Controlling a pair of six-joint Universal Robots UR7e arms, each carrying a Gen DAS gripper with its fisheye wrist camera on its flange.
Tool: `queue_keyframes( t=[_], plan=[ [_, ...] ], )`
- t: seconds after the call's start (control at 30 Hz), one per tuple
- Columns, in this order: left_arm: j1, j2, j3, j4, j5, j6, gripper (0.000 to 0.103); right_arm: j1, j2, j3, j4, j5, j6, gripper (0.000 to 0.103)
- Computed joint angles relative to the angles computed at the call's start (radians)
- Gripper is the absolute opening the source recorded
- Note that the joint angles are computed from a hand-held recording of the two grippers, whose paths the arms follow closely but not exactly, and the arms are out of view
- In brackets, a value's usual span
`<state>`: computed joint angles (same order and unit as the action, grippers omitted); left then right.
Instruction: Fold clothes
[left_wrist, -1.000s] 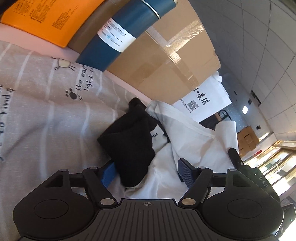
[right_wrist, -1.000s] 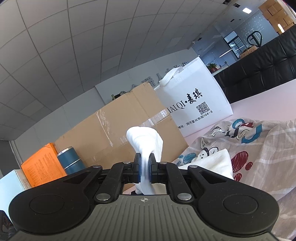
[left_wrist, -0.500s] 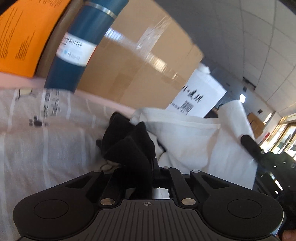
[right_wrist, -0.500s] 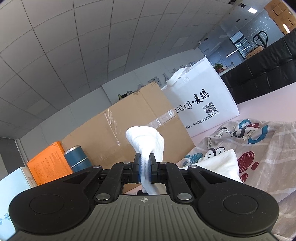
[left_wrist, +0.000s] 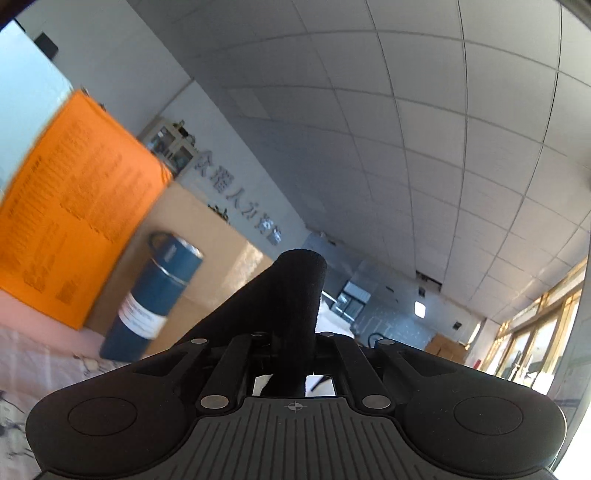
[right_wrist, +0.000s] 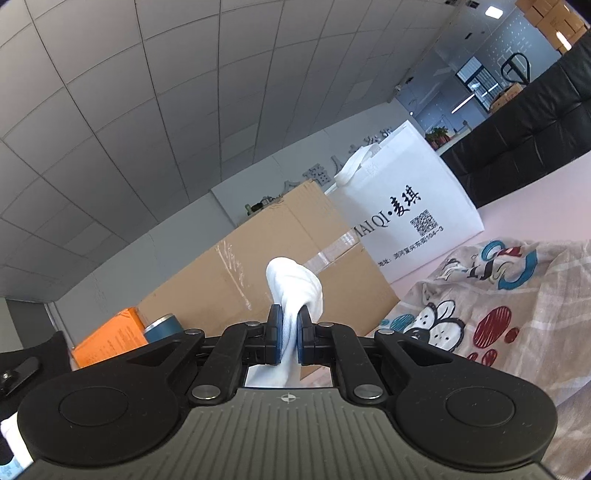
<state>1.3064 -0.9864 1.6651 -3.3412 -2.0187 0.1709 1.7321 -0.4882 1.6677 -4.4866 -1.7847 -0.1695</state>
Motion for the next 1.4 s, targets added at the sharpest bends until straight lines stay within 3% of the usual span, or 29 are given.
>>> queue_keyframes(
  t=[0.2, 0.4, 0.53, 0.67, 0.8, 0.9, 0.97, 1.03, 1.1, 1.17, 1.23, 1.3, 1.4],
  plan=[
    [0.047, -0.143, 0.051, -0.172, 0.096, -0.016, 0.003, 0.059, -0.002, 0.006, 0.049, 0.078, 0.081, 0.007],
    [0.091, -0.302, 0.184, -0.243, 0.244, 0.141, 0.003, 0.136, 0.033, -0.017, 0.106, 0.108, 0.064, 0.007],
    [0.165, -0.432, 0.299, -0.113, 0.312, 0.165, 0.004, 0.166, 0.043, 0.043, 0.133, 0.089, 0.039, 0.007],
    [0.281, -0.537, 0.386, 0.041, 0.199, 0.191, 0.009, 0.203, 0.073, 0.117, 0.062, 0.007, -0.039, 0.007],
    [0.303, -0.594, 0.405, 0.189, 0.27, 0.214, 0.012, 0.233, 0.091, 0.178, 0.013, -0.115, -0.003, 0.007],
    [0.288, -0.638, 0.449, 0.18, 0.346, 0.274, 0.023, 0.248, 0.09, 0.204, 0.023, -0.19, 0.018, 0.007],
    [0.272, -0.65, 0.475, 0.095, 0.41, 0.312, 0.03, 0.261, 0.093, 0.209, 0.038, -0.252, 0.017, 0.007],
    [0.263, -0.649, 0.488, -0.003, 0.453, 0.343, 0.05, 0.26, 0.092, 0.227, 0.046, -0.288, 0.036, 0.007],
    [0.259, -0.652, 0.505, -0.081, 0.465, 0.38, 0.056, 0.263, 0.088, 0.243, 0.071, -0.331, 0.067, 0.009],
    [0.256, -0.665, 0.515, -0.078, 0.429, 0.446, 0.064, 0.259, 0.086, 0.256, 0.075, -0.358, 0.096, 0.018],
    [0.259, -0.665, 0.529, -0.073, 0.359, 0.528, 0.087, 0.255, 0.09, 0.258, 0.062, -0.375, 0.135, 0.05],
    [0.273, -0.649, 0.54, -0.08, 0.28, 0.6, 0.094, 0.243, 0.083, 0.275, 0.056, -0.359, 0.197, 0.052],
    [0.249, -0.673, 0.551, 0.061, 0.29, 0.693, 0.094, 0.225, 0.061, 0.309, 0.074, -0.339, 0.301, 0.059]
  ],
)
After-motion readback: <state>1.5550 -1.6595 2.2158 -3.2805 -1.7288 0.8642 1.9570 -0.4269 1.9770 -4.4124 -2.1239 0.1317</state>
